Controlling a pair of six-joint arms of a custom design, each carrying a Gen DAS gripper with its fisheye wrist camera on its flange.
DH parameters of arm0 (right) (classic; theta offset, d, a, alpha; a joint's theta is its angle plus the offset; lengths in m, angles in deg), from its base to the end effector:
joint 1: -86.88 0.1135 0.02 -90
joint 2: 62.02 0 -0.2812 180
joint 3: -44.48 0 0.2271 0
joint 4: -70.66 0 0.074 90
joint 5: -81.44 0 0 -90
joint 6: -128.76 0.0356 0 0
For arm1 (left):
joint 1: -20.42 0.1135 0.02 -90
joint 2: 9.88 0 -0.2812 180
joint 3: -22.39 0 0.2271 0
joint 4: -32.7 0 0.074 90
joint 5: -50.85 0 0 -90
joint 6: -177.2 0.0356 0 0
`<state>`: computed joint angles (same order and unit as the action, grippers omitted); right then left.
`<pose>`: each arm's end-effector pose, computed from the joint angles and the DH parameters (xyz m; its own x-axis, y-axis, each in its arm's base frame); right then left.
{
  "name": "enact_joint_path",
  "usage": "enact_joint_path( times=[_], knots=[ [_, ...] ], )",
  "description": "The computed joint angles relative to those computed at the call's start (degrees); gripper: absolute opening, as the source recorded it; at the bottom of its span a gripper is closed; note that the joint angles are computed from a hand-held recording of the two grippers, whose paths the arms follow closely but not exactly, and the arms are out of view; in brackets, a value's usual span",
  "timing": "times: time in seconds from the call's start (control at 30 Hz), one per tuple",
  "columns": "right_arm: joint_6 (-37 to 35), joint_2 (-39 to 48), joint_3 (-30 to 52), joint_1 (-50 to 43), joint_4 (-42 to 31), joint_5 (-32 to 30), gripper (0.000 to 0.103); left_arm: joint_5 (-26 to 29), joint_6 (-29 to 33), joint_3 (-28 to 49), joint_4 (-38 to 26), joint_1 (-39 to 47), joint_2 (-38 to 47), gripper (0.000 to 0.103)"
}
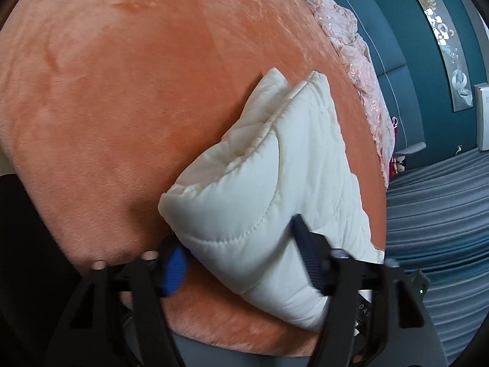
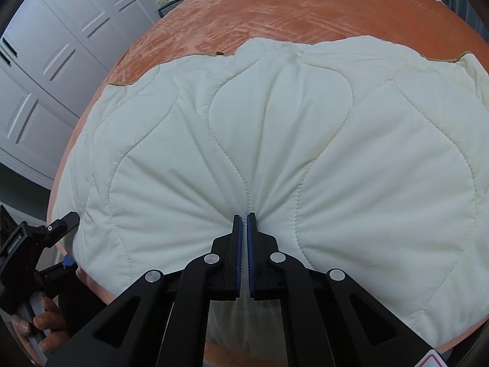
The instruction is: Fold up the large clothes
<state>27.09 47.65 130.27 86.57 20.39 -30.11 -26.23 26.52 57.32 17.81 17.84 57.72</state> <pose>0.3516 0.0112 0.1833 -0.9228 -0.1831 -0.3389 -0.2879 0.9124 0.2908 0.1768 -0.0159 0.1707 -0.5307 -0.8268 -0.1866 -0.5475 0.5024 -0.6692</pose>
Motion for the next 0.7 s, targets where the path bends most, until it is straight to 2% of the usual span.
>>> enact_joint_path(
  times=[0.03,0.13,0.2,0.33,0.4,0.47,0.6,0.7],
  knots=[
    [-0.4,0.2,0.4,-0.1,-0.4,-0.2,0.002,-0.5,0.5,0.8,-0.5,-0.4,0.0,0.039],
    [-0.5,0.0,2.6,-1.8,-4.5,-2.0,0.000,-3.8,2.2,3.9,-6.0,-3.3,-4.0,0.022],
    [-1.3,-1.7,3.4,-3.5,-8.3,-3.3,0.001,-6.4,3.6,6.6,-10.8,-5.5,-6.8,0.019],
    [-8.7,-7.8,-0.1,-5.9,-13.0,-3.1,0.003,-11.8,6.0,13.2,-18.7,-10.6,-9.4,0.018],
    [-10.4,-8.2,-2.0,-6.4,-13.5,-3.3,0.003,-14.5,6.1,16.8,-21.3,-13.9,-9.5,0.018],
    [-9.3,-7.5,-4.4,-5.7,-10.7,-2.7,0.003,-17.3,5.7,20.7,-23.2,-18.1,-9.0,0.017],
    [-6.2,-5.5,-5.6,-3.9,-6.0,-4.3,0.005,-28.9,9.2,34.5,-29.4,-33.6,-1.6,0.017],
    [-6.6,-3.8,-2.2,-5.5,-9.7,-6.5,0.005,-36.2,13.5,44.4,-32.3,-44.0,7.0,0.017]
  ],
)
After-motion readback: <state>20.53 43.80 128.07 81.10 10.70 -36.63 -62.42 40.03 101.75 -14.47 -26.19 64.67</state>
